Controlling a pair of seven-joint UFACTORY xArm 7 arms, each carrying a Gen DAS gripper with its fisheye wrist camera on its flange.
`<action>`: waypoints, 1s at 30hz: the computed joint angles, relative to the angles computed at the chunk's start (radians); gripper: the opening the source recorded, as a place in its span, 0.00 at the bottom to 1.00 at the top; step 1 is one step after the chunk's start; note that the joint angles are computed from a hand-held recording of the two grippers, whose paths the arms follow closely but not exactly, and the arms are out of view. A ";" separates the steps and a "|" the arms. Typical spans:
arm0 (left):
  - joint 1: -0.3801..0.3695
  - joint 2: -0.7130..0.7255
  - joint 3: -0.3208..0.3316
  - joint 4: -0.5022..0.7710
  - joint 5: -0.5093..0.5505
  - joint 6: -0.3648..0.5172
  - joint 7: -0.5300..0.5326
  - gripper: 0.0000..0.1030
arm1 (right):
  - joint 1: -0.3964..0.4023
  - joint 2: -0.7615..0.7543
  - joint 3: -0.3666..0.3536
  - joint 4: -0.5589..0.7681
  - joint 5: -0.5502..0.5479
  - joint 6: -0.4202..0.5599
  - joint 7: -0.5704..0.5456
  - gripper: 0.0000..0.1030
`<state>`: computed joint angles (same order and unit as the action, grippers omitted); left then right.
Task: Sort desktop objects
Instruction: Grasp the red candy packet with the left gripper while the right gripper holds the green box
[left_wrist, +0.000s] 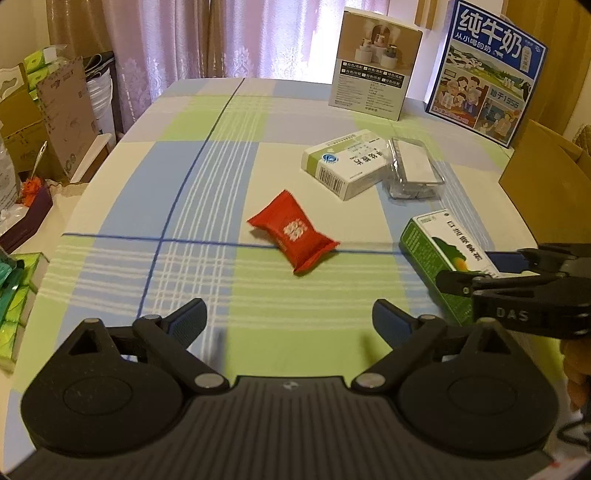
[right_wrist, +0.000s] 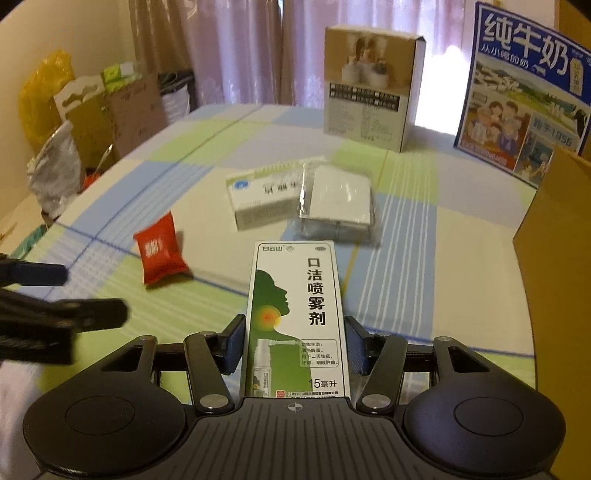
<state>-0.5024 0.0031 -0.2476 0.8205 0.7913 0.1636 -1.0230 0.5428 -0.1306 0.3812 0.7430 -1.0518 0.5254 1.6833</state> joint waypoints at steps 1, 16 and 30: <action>0.000 0.020 0.001 0.021 0.020 0.002 -0.016 0.87 | -0.001 0.001 0.000 0.002 -0.004 0.001 0.003 0.51; -0.135 0.253 0.166 0.254 0.077 -0.007 -0.131 0.57 | 0.006 0.048 -0.031 0.034 -0.077 0.002 0.047 0.51; -0.172 0.168 0.183 0.144 0.169 -0.010 -0.093 0.24 | 0.014 0.034 -0.036 0.016 -0.028 -0.029 0.033 0.51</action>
